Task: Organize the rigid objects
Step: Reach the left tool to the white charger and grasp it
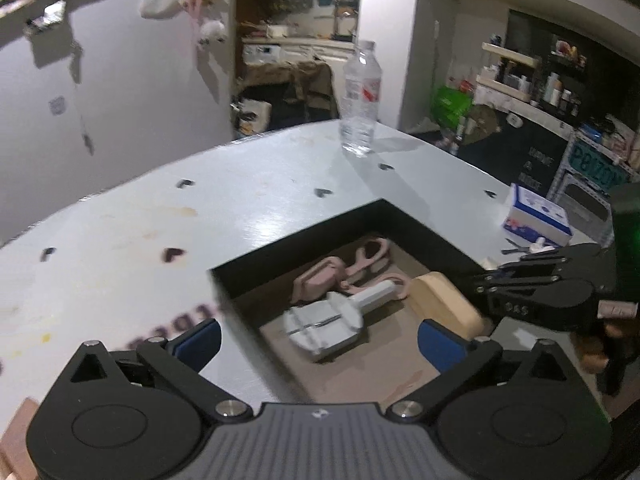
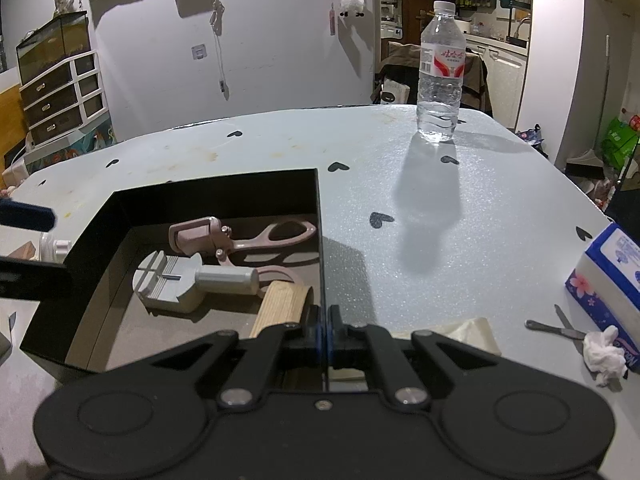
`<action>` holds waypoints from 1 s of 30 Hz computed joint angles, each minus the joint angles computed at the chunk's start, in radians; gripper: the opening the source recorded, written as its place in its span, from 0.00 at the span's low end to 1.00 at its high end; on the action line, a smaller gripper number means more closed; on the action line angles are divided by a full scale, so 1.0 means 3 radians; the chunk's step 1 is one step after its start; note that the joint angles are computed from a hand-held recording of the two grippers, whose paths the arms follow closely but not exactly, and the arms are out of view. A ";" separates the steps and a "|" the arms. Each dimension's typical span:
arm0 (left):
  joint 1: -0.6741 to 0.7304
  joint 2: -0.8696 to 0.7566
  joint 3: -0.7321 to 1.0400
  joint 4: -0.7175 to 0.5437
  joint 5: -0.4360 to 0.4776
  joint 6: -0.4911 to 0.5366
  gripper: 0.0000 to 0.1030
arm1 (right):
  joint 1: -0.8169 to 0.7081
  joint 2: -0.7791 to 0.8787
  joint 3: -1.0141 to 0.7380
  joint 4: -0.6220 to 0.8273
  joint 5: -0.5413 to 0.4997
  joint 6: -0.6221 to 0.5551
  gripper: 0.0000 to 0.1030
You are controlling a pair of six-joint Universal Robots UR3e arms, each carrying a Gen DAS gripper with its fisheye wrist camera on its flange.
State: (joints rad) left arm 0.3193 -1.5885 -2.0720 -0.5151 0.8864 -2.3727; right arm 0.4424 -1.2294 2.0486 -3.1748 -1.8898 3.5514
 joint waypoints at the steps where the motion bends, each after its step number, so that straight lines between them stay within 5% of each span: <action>1: 0.0061 0.0058 -0.0075 0.0062 -0.0003 0.0000 1.00 | 0.0004 0.0000 -0.0001 0.0000 -0.0003 0.0007 0.03; 8: 0.0656 0.0519 -0.0579 0.0255 -0.0126 0.0042 1.00 | 0.0002 -0.0016 0.0027 -0.0026 0.0001 0.0018 0.03; 19: 0.1355 0.0769 -0.1154 0.0827 0.0152 -0.0266 1.00 | 0.0014 -0.0001 0.0005 -0.0018 -0.0008 0.0030 0.03; 30: 0.1885 0.0776 -0.1333 0.0281 0.0162 0.0293 0.99 | 0.0016 0.0001 0.0006 -0.0020 -0.0011 0.0034 0.03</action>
State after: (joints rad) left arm 0.8848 -1.3558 -2.4720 -0.4310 0.9350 -2.2849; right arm 0.4473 -1.2292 2.0503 -3.1807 -1.8932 3.5614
